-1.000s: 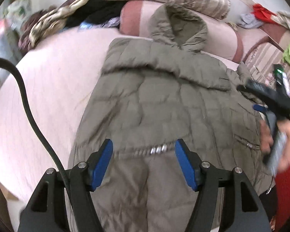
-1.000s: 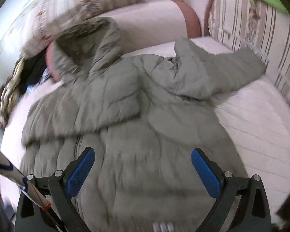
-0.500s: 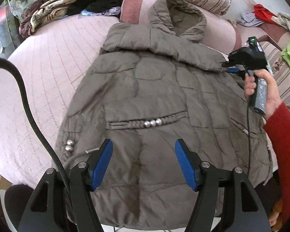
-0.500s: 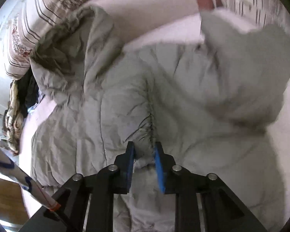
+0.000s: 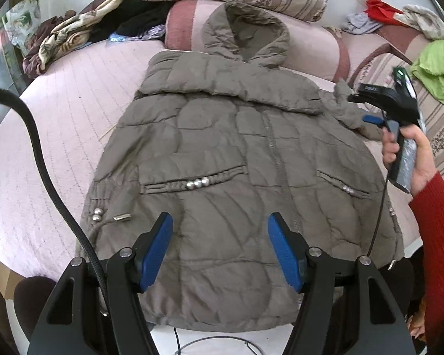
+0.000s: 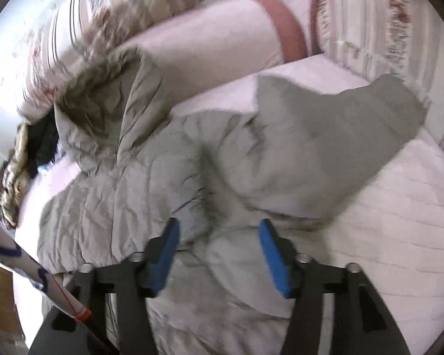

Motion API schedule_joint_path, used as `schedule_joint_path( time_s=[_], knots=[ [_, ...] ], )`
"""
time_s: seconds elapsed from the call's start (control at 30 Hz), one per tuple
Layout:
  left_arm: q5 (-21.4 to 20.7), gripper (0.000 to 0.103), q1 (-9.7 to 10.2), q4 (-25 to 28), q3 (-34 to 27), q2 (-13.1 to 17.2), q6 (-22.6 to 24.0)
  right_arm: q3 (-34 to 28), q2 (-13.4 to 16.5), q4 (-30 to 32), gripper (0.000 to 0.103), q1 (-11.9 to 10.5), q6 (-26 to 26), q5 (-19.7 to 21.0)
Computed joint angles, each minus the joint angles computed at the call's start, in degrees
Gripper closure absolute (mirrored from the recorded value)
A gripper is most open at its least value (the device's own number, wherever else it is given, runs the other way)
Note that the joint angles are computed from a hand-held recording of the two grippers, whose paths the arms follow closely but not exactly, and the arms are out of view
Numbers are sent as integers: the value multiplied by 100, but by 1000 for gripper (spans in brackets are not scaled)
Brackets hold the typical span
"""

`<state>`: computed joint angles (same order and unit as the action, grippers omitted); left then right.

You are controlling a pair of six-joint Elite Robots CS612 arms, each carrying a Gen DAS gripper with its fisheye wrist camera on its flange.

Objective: Fold large clothes
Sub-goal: 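Grasp the other sleeve near the shoulder with the right tool, then fold the held sleeve across the jacket body with the right tool, release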

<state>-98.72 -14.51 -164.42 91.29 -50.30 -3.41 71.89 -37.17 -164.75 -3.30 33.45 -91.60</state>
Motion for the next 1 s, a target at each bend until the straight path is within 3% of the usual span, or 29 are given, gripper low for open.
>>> schedule_joint_path(
  time_s=[0.07,0.2,0.37,0.63,0.93,1.0],
  knots=[
    [26,37,-51,-22,44,-28,61,462,-170,-402,29,-205,345,260],
    [114,37,-127,36,62,-44,160,963,-323,-422,30,-554,1081,227],
    [157,37,-143,92,-30,5,127,1289,-318,-427,38,-958,1849,224],
    [241,37,-178,404,-388,233,-46,790,-10,-222,44,-1220,1845,-133],
    [535,37,-275,960,-749,487,-100,-10,430,50,43,-1352,1852,-453],
    [563,37,-284,1041,-788,516,-105,-126,466,206,54,-1358,1831,-516]
  ],
)
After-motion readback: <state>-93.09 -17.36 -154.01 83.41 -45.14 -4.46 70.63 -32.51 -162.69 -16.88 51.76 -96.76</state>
